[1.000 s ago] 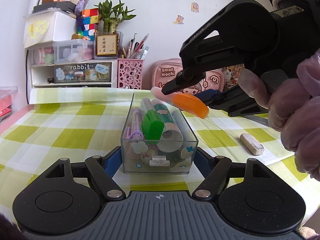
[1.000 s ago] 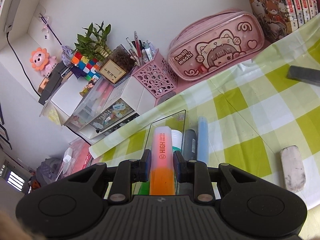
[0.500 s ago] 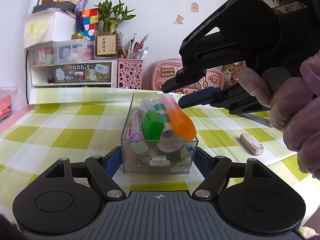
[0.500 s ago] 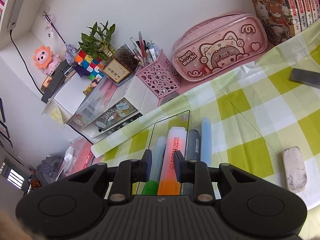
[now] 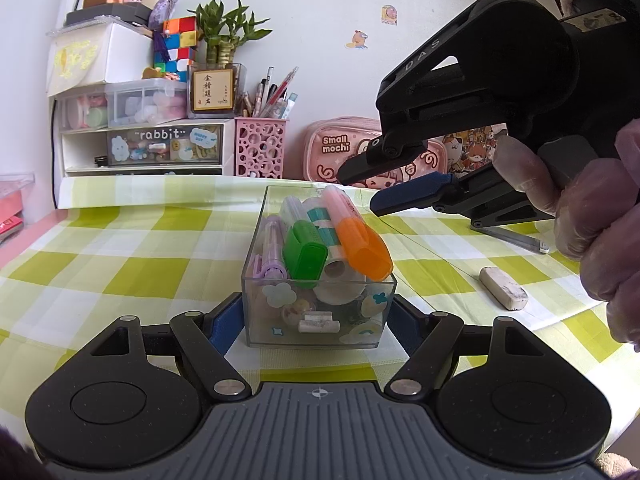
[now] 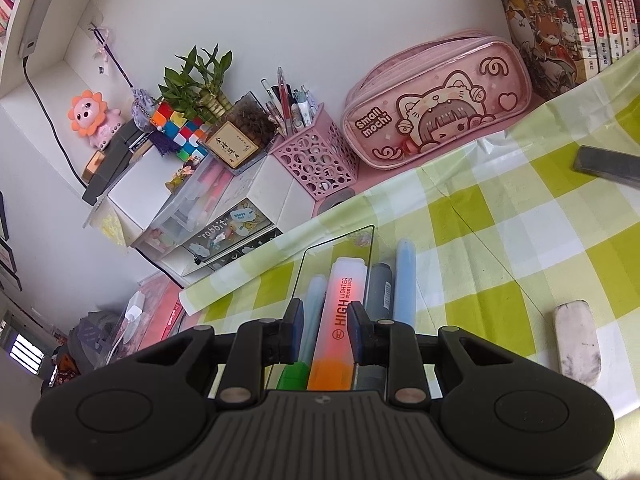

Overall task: Organize stationery
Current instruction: 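Lower the orange highlighter into the clear box and open the right tool, then move the right tool over the dark slim case with white end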

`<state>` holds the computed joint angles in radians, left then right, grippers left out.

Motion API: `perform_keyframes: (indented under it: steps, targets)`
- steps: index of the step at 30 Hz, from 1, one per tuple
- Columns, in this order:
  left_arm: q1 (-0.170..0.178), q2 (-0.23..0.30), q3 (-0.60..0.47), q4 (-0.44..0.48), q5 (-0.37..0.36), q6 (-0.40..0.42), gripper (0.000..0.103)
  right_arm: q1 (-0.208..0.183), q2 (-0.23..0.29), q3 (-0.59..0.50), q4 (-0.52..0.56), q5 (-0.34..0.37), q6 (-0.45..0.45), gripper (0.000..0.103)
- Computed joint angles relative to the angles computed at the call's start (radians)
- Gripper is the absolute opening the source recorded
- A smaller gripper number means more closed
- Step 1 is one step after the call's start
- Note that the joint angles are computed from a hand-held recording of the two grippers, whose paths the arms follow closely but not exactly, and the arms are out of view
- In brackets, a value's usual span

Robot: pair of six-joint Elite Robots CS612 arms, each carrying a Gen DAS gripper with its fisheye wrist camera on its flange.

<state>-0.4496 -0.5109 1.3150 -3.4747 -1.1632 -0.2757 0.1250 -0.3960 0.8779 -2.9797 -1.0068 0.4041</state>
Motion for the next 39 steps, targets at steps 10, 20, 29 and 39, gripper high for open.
perform_keyframes:
  steps: [10, 20, 29, 39]
  targets:
    - [0.000, 0.000, 0.001, 0.000, 0.000, 0.000, 0.074, -0.015, -0.025, 0.056, -0.043, -0.047, 0.020, 0.038]
    - [0.000, 0.000, 0.001, 0.000, 0.000, 0.000, 0.074, -0.028, -0.050, 0.107, -0.081, -0.229, -0.005, 0.058]
    - [0.000, 0.000, 0.000, 0.000, 0.000, 0.000, 0.074, -0.039, -0.048, 0.087, -0.049, -0.426, -0.196, 0.074]
    - [0.000, 0.000, 0.001, 0.000, 0.000, 0.000, 0.074, -0.066, 0.029, -0.066, 0.107, -0.502, -0.425, 0.077]
